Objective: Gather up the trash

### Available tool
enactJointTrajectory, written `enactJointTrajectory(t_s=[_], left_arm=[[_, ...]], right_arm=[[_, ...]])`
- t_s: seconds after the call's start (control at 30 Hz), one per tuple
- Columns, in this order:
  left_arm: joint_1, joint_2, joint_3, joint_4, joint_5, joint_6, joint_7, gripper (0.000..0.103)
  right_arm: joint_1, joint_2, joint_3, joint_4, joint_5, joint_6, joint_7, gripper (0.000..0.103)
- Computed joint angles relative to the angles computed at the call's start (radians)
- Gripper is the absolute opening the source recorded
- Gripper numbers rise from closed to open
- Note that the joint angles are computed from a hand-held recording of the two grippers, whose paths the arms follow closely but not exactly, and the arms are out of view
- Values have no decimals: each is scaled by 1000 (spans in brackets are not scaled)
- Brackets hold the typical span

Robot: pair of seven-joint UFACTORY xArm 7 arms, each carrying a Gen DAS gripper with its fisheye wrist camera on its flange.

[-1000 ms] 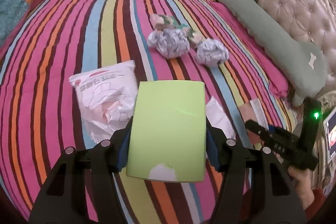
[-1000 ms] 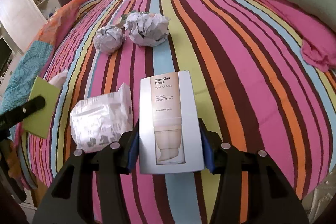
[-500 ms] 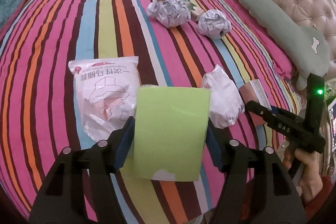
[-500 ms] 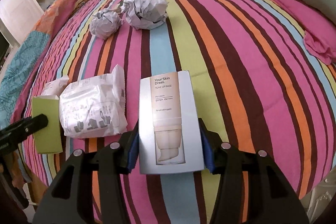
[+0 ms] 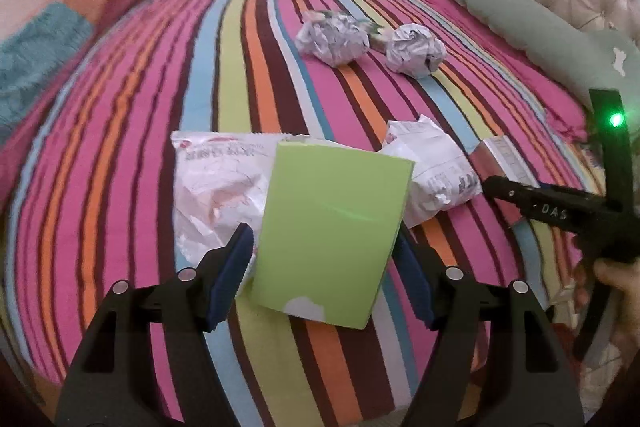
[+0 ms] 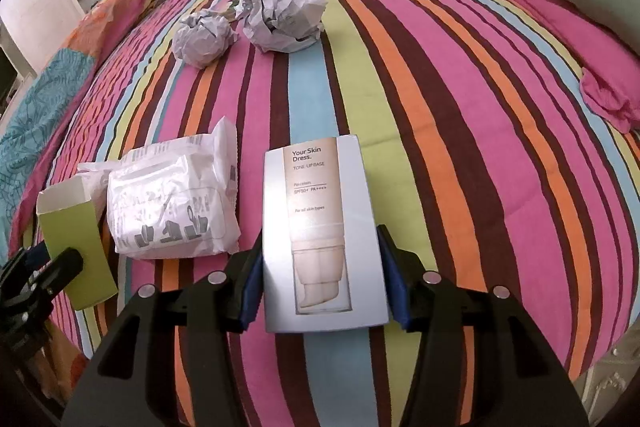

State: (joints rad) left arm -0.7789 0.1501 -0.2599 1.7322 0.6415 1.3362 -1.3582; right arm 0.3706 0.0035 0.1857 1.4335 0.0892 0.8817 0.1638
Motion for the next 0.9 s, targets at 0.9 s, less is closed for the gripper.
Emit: enactJointTrajectory(t_s=[0.9], left_arm=[[-251,31,40,91,213,239,-138,59]], right_arm=[[3,-220,-24,-196,212,-102,-75,47]])
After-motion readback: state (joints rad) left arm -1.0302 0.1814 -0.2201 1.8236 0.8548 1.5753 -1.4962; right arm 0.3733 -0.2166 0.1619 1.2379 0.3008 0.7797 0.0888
